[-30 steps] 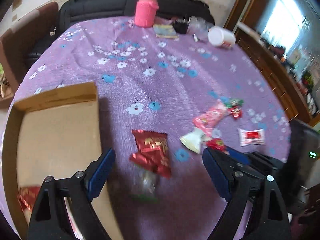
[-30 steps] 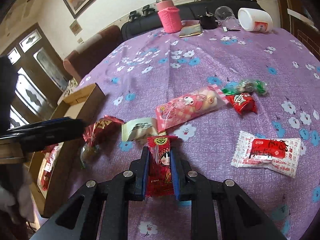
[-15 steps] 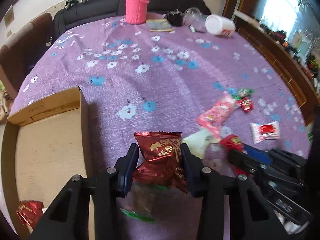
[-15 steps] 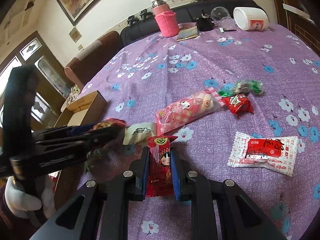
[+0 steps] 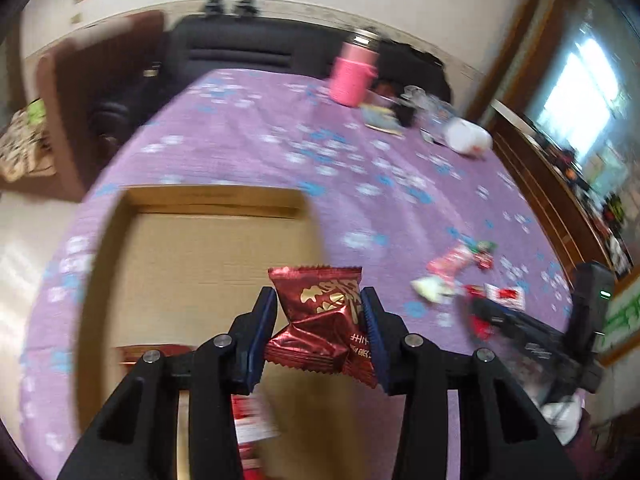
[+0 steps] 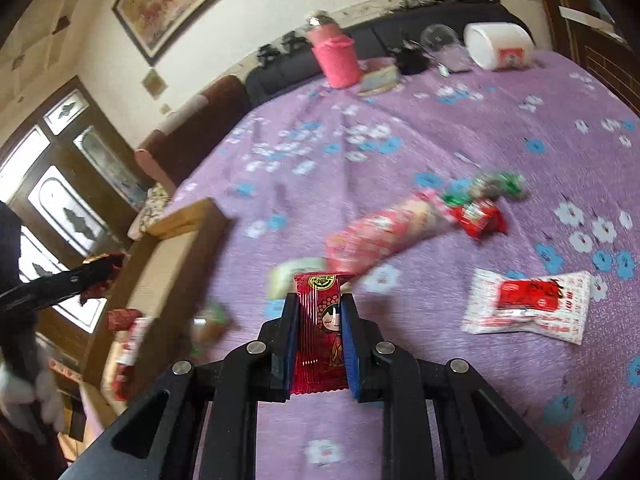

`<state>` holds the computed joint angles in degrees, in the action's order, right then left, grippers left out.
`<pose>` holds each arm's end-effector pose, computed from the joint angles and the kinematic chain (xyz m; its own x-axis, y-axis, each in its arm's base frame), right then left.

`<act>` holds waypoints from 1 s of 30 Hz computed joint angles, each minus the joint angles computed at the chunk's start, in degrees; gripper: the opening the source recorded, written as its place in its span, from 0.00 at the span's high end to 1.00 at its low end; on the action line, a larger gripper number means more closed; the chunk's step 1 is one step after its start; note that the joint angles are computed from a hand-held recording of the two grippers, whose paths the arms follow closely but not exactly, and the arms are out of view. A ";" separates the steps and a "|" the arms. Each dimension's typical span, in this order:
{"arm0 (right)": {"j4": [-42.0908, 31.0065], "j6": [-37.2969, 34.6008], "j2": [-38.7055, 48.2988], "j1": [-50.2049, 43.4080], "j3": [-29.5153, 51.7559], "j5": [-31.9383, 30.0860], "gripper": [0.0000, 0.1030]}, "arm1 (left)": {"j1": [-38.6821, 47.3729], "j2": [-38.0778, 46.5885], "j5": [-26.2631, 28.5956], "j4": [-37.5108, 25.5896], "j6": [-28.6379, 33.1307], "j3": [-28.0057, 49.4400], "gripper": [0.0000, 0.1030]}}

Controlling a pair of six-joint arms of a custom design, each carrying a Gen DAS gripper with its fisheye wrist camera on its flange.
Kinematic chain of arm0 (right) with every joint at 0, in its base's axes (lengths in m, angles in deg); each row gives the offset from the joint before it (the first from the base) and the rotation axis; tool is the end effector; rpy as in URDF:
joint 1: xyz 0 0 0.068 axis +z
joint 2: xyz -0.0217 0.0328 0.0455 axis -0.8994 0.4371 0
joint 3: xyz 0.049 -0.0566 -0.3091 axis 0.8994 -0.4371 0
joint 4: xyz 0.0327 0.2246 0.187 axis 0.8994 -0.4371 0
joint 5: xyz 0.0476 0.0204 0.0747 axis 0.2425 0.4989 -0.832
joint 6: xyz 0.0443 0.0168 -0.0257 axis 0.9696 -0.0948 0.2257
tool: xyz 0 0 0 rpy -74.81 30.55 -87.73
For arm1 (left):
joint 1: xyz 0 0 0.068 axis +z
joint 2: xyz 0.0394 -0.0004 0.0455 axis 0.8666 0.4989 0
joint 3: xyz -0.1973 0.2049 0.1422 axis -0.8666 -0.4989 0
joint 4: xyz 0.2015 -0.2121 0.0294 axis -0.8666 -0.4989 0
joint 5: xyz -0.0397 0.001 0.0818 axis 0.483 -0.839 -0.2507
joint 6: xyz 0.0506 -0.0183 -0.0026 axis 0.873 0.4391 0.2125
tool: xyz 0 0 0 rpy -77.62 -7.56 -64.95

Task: Organize snacks
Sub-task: 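Drop both red packets into the cardboard box with both tools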

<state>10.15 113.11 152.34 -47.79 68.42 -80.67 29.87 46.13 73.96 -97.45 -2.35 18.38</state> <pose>0.1841 0.0631 0.1358 -0.7483 0.1785 -0.6388 -0.1768 0.8746 0.4515 0.2322 -0.1326 0.2211 -0.7958 -0.0241 -0.6051 0.1475 0.9614 -0.2323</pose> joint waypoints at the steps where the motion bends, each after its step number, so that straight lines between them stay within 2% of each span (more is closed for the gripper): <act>1: -1.95 0.71 -1.45 2.35 1.02 0.99 0.79 | 2.35 -1.21 0.44 -0.59 0.61 -0.78 0.59; 5: -6.91 3.22 -0.80 13.69 7.66 6.23 0.79 | 12.39 -2.55 5.34 -0.55 3.03 -2.82 0.59; 9: -7.86 4.71 7.77 22.49 15.90 9.86 0.79 | 18.52 0.27 8.47 1.42 5.09 -3.41 0.59; 17: -9.10 7.28 28.31 29.84 31.17 10.16 0.79 | 24.55 4.51 12.50 5.04 7.64 -4.49 0.59; 21: -9.18 6.89 34.28 31.58 35.76 12.40 0.77 | 26.55 3.85 14.63 5.39 8.20 -5.31 0.56; 25: -8.08 8.07 33.86 30.94 35.23 11.44 0.75 | 27.17 0.69 14.98 4.71 8.52 -6.26 0.42; 28: -7.36 7.84 28.87 29.44 31.75 12.52 0.74 | 26.70 -4.28 14.71 3.22 7.87 -7.25 0.34; 30: -6.65 7.93 24.38 27.64 28.25 12.43 0.68 | 24.64 -9.47 12.63 1.08 5.95 -7.84 0.27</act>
<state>3.50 121.04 176.73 -20.15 96.67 -68.23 54.51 36.66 86.59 -96.37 3.59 10.54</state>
